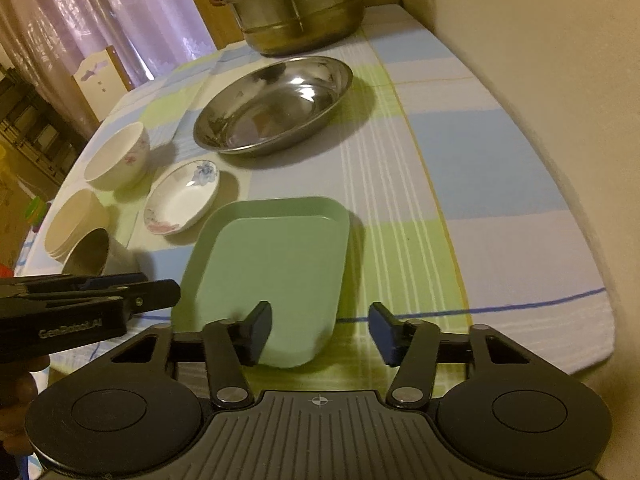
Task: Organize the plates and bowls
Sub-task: 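Move both grippers to the green square plate and close on its rim, then lift the green plate onto the round steel plate and open both grippers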
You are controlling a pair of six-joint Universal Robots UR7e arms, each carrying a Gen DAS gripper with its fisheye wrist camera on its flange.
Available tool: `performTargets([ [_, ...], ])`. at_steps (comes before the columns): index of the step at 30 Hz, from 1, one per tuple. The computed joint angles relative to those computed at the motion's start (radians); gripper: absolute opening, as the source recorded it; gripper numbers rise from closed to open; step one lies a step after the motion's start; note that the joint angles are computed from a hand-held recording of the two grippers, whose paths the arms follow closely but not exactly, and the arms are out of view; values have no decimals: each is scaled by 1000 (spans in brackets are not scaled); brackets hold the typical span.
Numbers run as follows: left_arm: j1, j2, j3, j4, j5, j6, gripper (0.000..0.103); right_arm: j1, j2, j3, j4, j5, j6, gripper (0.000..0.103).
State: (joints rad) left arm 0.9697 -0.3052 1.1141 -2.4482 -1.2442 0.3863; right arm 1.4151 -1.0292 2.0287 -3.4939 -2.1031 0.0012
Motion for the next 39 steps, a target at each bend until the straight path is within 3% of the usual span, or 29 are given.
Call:
performTargets([
  [11, 2, 66, -73, -8, 25, 2, 17, -36, 23, -32, 4, 33, -18, 32],
  [18, 0, 82, -78, -28, 47, -5, 10, -49, 28, -39, 15, 51, -35, 13],
  [22, 1, 83, -72, -38, 57, -14, 5, -50, 32, -38, 3, 45, -60, 7],
  [31, -4, 81, -65, -38, 74, -16, 4, -50, 40, -49, 0, 38, -70, 6],
  [39, -1, 82, -94, 7, 25, -6, 4, -38, 37, -48, 0, -3, -33, 6],
])
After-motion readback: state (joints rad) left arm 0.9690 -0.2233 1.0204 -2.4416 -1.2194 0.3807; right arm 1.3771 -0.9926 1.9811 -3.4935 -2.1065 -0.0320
